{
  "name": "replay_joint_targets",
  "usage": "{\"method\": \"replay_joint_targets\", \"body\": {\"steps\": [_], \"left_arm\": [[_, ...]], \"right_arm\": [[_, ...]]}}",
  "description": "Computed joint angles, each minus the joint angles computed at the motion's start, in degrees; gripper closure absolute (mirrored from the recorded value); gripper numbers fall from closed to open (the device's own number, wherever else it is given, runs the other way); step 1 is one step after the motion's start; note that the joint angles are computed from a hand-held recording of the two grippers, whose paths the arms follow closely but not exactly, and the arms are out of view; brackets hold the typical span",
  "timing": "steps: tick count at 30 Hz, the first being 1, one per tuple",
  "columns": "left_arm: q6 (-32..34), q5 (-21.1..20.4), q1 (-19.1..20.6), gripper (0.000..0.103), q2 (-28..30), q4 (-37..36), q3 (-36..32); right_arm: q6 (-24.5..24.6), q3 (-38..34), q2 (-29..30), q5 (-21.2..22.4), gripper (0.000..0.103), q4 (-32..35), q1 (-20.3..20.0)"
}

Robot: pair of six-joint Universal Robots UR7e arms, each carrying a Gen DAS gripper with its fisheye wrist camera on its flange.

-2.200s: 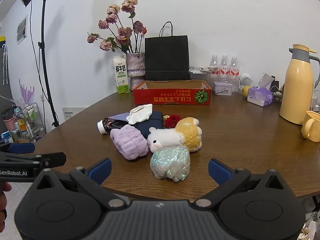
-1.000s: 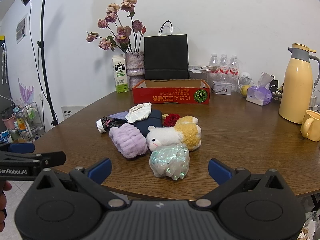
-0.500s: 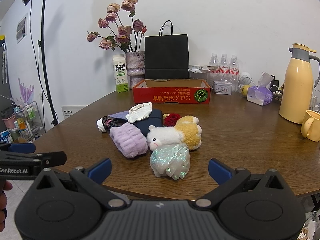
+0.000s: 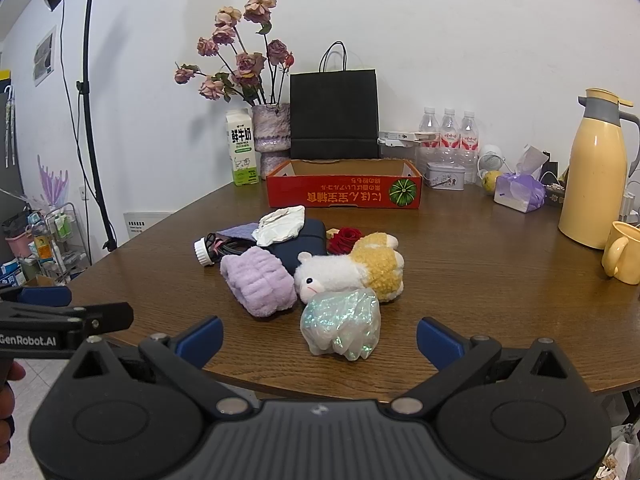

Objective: Organize objects

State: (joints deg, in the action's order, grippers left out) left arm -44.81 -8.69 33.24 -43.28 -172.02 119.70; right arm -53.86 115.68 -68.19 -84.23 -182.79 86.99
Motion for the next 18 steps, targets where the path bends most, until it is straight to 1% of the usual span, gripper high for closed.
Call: {"method": "replay_joint_targets", "body": {"steps": [18], "left_arm": [[-0.7,-0.1,0.1,0.0,-0.3,0.8,0.0]], "right_arm": [[0.0,0.0,0.1,0.0,0.0,-0.1,0.0]]}}
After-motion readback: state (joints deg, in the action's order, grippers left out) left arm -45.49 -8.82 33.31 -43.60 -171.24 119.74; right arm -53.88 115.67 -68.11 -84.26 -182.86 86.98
